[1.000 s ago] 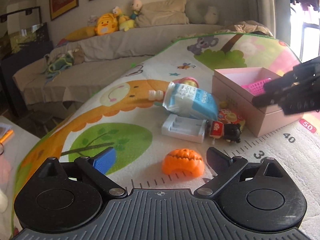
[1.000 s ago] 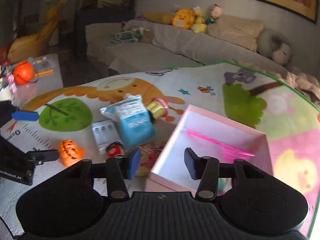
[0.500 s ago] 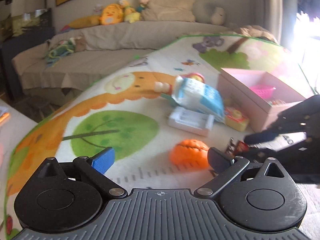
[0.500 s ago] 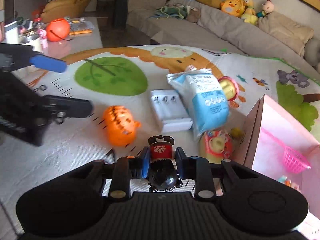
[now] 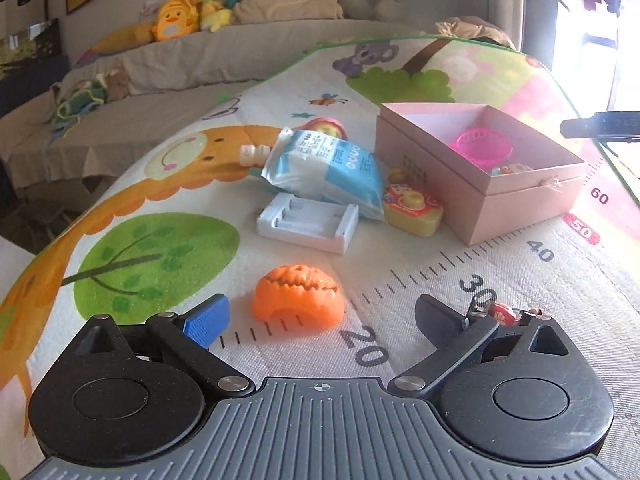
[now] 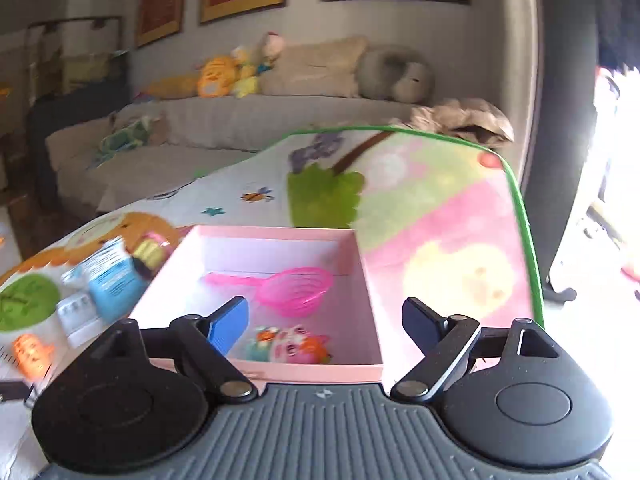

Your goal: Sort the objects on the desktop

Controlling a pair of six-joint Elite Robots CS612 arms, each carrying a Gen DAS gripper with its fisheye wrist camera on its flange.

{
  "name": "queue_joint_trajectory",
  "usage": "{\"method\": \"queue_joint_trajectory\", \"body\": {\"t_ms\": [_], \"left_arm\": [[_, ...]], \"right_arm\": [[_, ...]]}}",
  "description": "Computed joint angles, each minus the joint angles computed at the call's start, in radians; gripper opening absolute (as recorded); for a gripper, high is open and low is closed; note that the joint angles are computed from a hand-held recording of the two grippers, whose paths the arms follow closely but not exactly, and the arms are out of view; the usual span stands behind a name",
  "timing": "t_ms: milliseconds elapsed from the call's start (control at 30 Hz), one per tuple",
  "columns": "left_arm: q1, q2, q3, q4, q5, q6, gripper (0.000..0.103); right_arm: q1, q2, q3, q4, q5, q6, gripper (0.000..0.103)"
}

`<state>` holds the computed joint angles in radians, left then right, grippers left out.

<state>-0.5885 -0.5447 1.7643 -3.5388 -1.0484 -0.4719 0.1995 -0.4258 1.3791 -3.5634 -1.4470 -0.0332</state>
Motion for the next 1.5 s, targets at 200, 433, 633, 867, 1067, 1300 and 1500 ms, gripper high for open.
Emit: {"method": "queue_joint_trajectory", "body": {"t_ms": [200, 433, 633, 867, 1067, 1300, 1500], "left_arm": [[-0.002, -0.009, 0.005, 0.018, 0.02, 0.006, 0.102], [-0.004, -0.014, 0.005, 0.046, 0.053, -0.019, 0.102], [-0.01, -0.021, 0.008, 0.067, 0.083, -0.049, 0.102], [-0.008, -0.009, 0.002, 0.064, 0.064, -0.042, 0.102], [0.005, 0.014, -0.046, 0.114, 0.059, -0.091, 0.102], [0.013, 0.024, -0.072, 0.15, 0.046, -0.105, 0.065], [-0.01, 0.006, -0.018, 0.084, 0.026, -0.052, 0.065]], "right_arm": [[-0.005, 0.036, -0.066, 0.107, 0.093, 0.109, 0.085], [0.0, 0.007, 0.029, -0.045, 0.174, 0.014, 0.091], [0.02, -0.074, 0.167, 0.152, 0.399, -0.296, 0.088], [0.077, -0.046, 0.188, 0.007, 0.133, -0.421, 0.082], [0.027, -0.054, 0.167, 0.101, 0.201, -0.168, 0.085], [0.024, -0.048, 0.171, 0.139, 0.273, -0.179, 0.087], [0.048, -0.064, 0.164, 0.149, 0.29, -0.272, 0.103]]}}
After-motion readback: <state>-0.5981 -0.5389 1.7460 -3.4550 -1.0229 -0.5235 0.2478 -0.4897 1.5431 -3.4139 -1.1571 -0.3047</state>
